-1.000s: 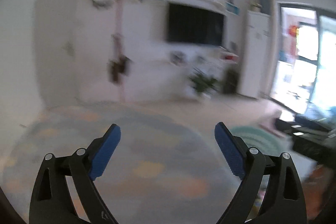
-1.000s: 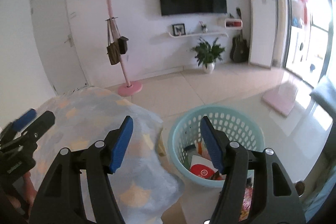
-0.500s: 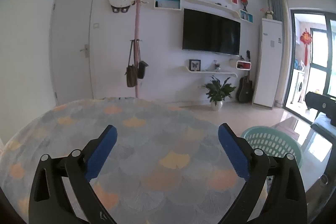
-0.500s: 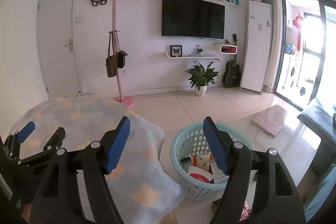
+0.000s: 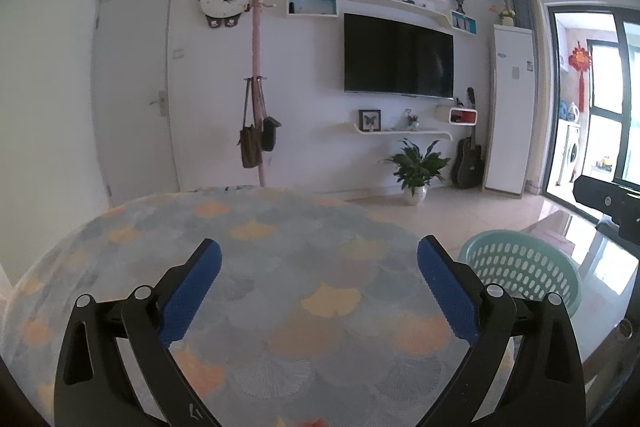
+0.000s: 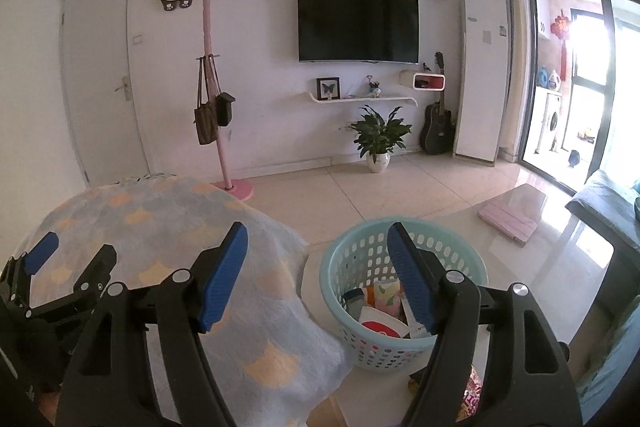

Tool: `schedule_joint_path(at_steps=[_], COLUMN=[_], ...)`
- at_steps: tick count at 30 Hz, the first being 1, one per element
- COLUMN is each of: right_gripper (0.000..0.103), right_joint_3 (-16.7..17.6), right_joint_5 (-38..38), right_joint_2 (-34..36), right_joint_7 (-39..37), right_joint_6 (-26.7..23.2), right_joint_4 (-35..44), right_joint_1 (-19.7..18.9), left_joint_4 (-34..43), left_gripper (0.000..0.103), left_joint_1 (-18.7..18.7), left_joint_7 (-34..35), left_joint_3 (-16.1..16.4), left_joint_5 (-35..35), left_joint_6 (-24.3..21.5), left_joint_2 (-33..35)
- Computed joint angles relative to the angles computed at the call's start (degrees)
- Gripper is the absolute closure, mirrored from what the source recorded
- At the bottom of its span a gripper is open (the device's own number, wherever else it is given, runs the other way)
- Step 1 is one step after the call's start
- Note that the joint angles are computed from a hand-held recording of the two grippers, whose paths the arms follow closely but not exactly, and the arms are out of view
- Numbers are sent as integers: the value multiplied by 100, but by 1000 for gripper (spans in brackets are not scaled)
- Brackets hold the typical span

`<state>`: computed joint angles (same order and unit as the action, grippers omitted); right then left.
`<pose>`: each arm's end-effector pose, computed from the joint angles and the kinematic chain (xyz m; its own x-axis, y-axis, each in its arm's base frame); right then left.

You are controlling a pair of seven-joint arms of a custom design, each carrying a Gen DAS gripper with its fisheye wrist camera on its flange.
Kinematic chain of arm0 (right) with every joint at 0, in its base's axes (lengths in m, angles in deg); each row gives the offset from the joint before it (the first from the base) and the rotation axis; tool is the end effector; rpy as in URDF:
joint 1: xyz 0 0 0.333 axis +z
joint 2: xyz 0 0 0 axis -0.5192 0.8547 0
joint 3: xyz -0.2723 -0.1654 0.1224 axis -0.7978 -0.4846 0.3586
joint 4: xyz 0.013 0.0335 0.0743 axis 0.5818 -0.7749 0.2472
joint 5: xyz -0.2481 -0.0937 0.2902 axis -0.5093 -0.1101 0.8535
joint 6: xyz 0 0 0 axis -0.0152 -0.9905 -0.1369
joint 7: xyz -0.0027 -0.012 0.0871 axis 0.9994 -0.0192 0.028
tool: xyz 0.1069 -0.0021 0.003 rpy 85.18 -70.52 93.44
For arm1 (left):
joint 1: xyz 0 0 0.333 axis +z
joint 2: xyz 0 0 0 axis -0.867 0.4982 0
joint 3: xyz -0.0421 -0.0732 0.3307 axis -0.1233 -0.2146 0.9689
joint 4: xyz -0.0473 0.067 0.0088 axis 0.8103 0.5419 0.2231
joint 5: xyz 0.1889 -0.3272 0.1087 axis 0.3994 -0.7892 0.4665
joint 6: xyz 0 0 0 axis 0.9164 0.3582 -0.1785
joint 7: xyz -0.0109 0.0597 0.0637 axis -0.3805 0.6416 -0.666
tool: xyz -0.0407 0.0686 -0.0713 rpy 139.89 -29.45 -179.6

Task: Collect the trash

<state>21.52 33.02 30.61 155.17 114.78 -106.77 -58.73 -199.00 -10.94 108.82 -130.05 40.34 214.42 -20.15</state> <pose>0.3999 0.1367 0.5814 -0.1782 -0.9832 -0.0393 -0.4246 0.1128 -0.8983 0.4266 -0.2362 0.5120 -0.1174 -0.9930 -0.0105 -0.3113 0.0469 -0.9491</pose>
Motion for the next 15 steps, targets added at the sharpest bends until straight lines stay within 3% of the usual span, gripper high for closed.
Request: schedule_joint_path(at_steps=[15], right_gripper=[31], right_joint_3=[33], right_joint_5=[-17], right_joint_2=[-31], right_joint_7=[-3], right_joint_6=[-45], right_joint_4=[19], right_joint_1=[20], left_joint_4=[13], left_gripper=[8], left_joint_1=[-202], left_joint_7=[203], left_joint_3=[167], left_joint_5=[-180], left_joint_6=[-39], left_joint_2=[486])
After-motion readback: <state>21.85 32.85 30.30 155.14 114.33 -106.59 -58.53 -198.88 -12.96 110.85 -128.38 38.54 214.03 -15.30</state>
